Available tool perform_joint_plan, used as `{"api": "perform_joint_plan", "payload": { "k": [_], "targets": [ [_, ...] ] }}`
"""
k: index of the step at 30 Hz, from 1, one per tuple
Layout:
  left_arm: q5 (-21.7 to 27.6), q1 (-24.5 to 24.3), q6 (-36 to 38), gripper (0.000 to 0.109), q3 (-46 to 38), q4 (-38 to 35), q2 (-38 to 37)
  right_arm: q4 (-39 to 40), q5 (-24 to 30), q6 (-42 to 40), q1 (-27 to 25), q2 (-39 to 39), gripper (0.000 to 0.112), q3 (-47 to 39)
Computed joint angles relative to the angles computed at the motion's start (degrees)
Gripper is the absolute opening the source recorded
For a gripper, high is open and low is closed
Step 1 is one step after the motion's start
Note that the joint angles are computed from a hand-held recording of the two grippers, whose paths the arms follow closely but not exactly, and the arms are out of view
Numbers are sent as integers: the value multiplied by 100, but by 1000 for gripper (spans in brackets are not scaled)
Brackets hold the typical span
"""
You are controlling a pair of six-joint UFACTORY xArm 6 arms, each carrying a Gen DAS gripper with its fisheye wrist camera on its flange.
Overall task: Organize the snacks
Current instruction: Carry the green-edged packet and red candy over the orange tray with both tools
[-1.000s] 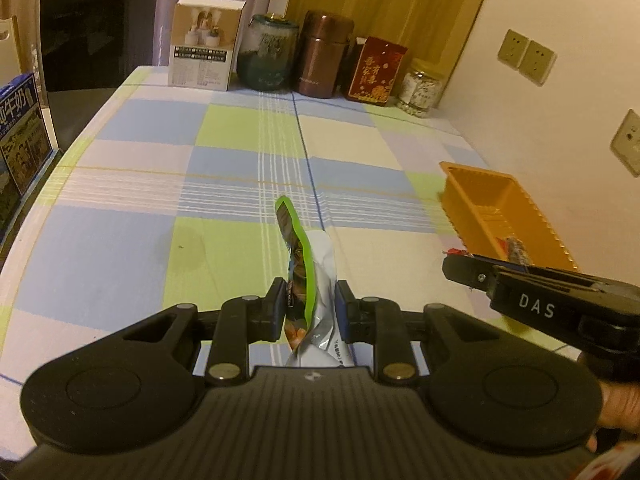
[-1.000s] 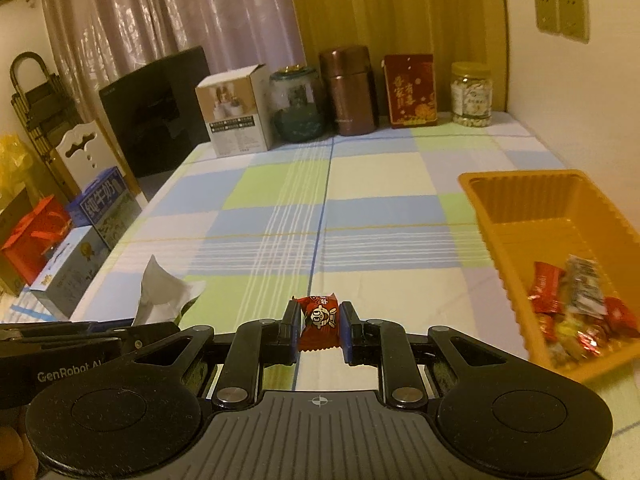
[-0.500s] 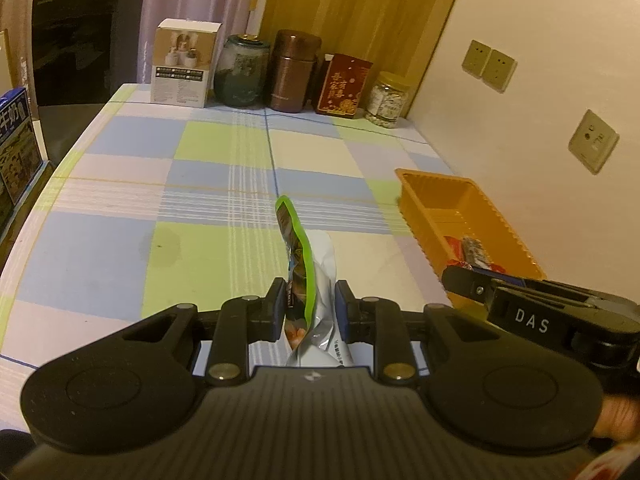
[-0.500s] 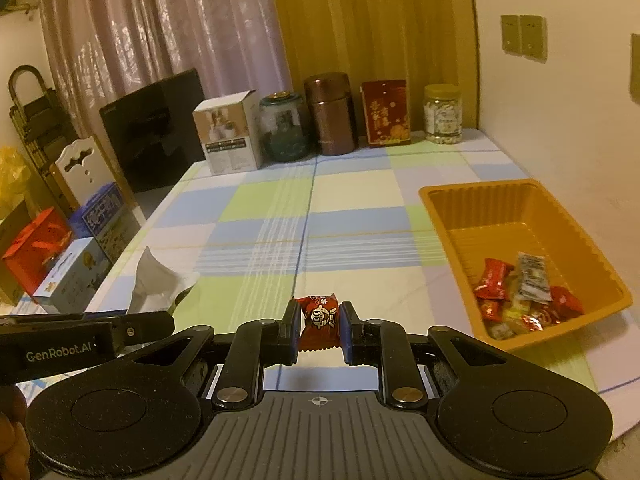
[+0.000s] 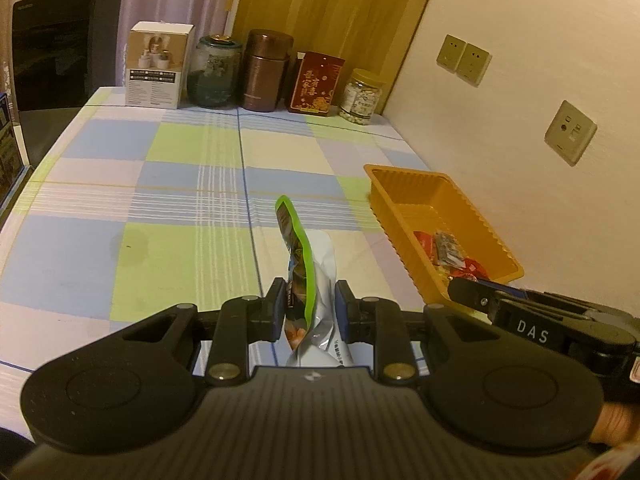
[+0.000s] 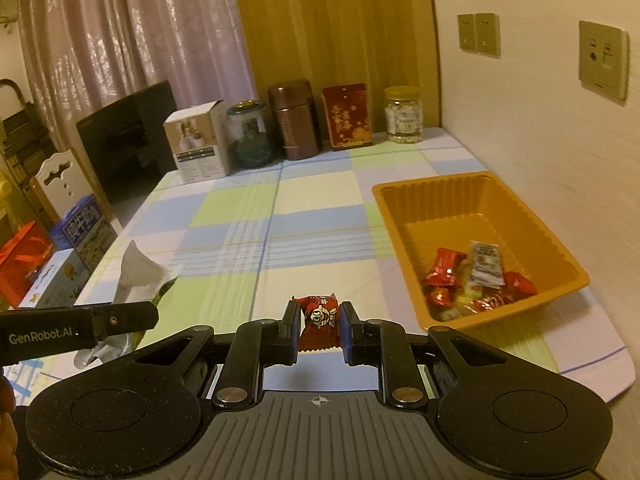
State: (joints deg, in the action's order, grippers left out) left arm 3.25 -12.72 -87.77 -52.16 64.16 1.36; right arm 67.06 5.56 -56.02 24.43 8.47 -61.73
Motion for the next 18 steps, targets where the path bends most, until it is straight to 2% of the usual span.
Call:
{"api": "perform_joint_plan", "payload": {
  "k": [8,18],
  "targets": [
    [-128,-210,618,22,-297,-605,362,-139,-105,200,-248,-89,20,123],
    [-222,-681,2153,22,-995,-2140,1105,-782,-227,945,-694,-81,20,200]
  ]
}}
